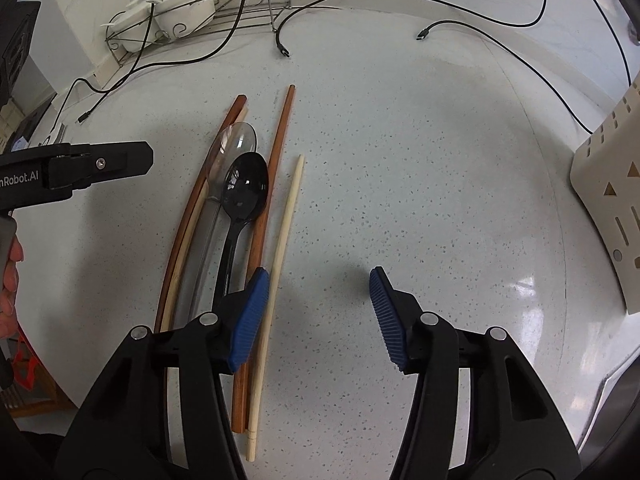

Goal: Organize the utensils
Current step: 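Move both tools back over the remaining utensils on the counter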

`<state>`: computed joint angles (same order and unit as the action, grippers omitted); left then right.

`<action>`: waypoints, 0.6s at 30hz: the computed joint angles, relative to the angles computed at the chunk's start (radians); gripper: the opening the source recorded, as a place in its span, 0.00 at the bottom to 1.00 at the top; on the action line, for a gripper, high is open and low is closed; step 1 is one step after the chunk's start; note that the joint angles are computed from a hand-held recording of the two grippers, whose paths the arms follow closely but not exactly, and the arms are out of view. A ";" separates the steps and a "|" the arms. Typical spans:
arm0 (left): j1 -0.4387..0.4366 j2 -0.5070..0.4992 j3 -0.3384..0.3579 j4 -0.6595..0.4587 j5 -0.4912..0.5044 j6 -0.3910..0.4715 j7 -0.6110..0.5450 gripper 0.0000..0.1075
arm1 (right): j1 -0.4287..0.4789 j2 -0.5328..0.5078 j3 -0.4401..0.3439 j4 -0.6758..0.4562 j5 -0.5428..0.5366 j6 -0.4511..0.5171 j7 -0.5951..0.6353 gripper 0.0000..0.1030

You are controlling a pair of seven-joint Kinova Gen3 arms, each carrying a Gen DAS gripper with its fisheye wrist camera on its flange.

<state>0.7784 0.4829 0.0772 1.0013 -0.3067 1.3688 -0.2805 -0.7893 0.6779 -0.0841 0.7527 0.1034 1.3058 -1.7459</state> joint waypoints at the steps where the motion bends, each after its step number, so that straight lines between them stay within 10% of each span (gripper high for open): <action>1: 0.000 0.007 0.003 -0.011 0.001 0.009 -0.008 0.84 | 0.000 -0.001 0.000 0.003 0.001 -0.002 0.001 0.48; 18: 0.004 0.157 -0.029 -0.243 0.048 0.192 -0.152 0.84 | 0.023 -0.021 -0.012 0.040 -0.015 -0.025 0.023 0.39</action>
